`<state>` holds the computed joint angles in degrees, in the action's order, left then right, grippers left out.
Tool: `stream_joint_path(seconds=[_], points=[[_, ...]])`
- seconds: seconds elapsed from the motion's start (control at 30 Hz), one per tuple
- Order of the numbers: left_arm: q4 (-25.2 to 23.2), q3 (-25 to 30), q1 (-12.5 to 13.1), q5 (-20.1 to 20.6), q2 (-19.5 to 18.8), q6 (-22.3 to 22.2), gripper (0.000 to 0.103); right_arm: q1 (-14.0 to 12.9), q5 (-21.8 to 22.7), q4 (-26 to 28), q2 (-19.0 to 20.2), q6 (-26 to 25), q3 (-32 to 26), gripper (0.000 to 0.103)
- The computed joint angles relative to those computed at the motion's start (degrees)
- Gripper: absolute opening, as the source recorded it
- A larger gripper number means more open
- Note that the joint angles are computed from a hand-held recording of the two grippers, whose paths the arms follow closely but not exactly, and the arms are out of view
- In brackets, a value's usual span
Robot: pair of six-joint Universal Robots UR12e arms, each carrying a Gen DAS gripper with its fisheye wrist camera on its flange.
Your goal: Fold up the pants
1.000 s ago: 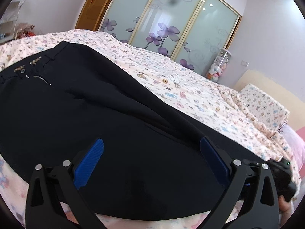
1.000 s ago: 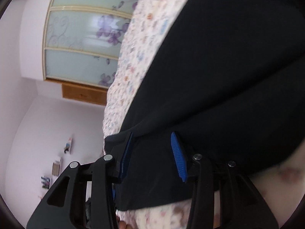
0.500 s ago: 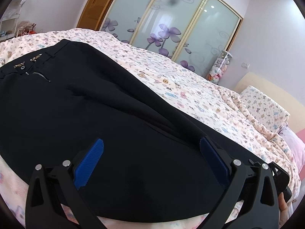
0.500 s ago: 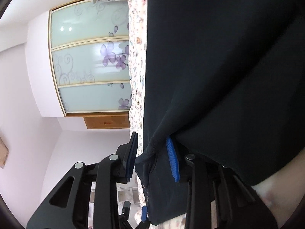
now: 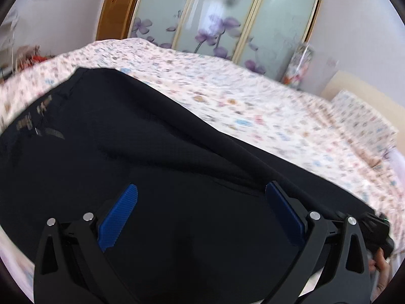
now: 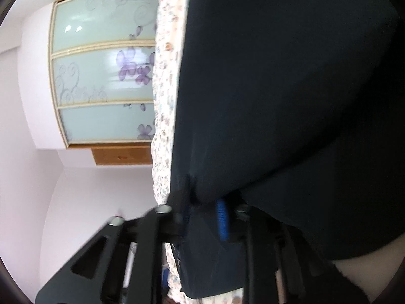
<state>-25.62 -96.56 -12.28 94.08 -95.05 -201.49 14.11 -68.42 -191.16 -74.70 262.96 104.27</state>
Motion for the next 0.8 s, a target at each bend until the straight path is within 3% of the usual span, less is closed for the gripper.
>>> stream_joint_path(seconds=[0.07,0.2,0.33,0.43,0.5,0.6,0.7,0.77,0.8], points=[[-4.3,3.2,1.1,1.7,-1.2,1.6,0.101,0.0,0.1,-0.9,-0.5,-1.6,0.5,0.007],[-11.0,9.8,3.6,3.1,-4.7,-0.1,0.101,0.9,-3.0,4.0,-2.9,-8.9,0.9,0.007],[-20.9,18.3,6.7,1.5,-10.2,-9.1,0.101,0.8,-2.7,8.0,-3.1,-11.3,-0.2,0.007],[-25.1,22.2,8.0,1.0,-13.2,-15.0,0.101,1.3,-2.9,11.3,-2.4,-13.0,-1.8,0.007],[-27.5,25.0,8.3,1.8,-15.5,-18.8,0.100,1.6,-3.0,12.4,-2.7,-14.6,-1.6,0.007],[-33.0,29.3,8.0,5.5,-18.7,-20.9,0.095,1.6,-2.5,13.7,-2.2,-16.1,-2.5,0.007],[-38.0,32.4,7.9,8.6,-21.0,-21.0,0.067,1.6,-2.0,15.5,-1.4,-17.6,-3.7,0.006],[-35.9,30.8,8.6,6.5,-20.5,-21.5,0.030,1.5,-1.8,15.8,-1.5,-17.9,-3.7,0.006],[-33.3,29.2,9.0,4.6,-19.7,-21.9,0.020,1.5,-1.9,15.9,-1.4,-18.1,-3.9,0.006]])
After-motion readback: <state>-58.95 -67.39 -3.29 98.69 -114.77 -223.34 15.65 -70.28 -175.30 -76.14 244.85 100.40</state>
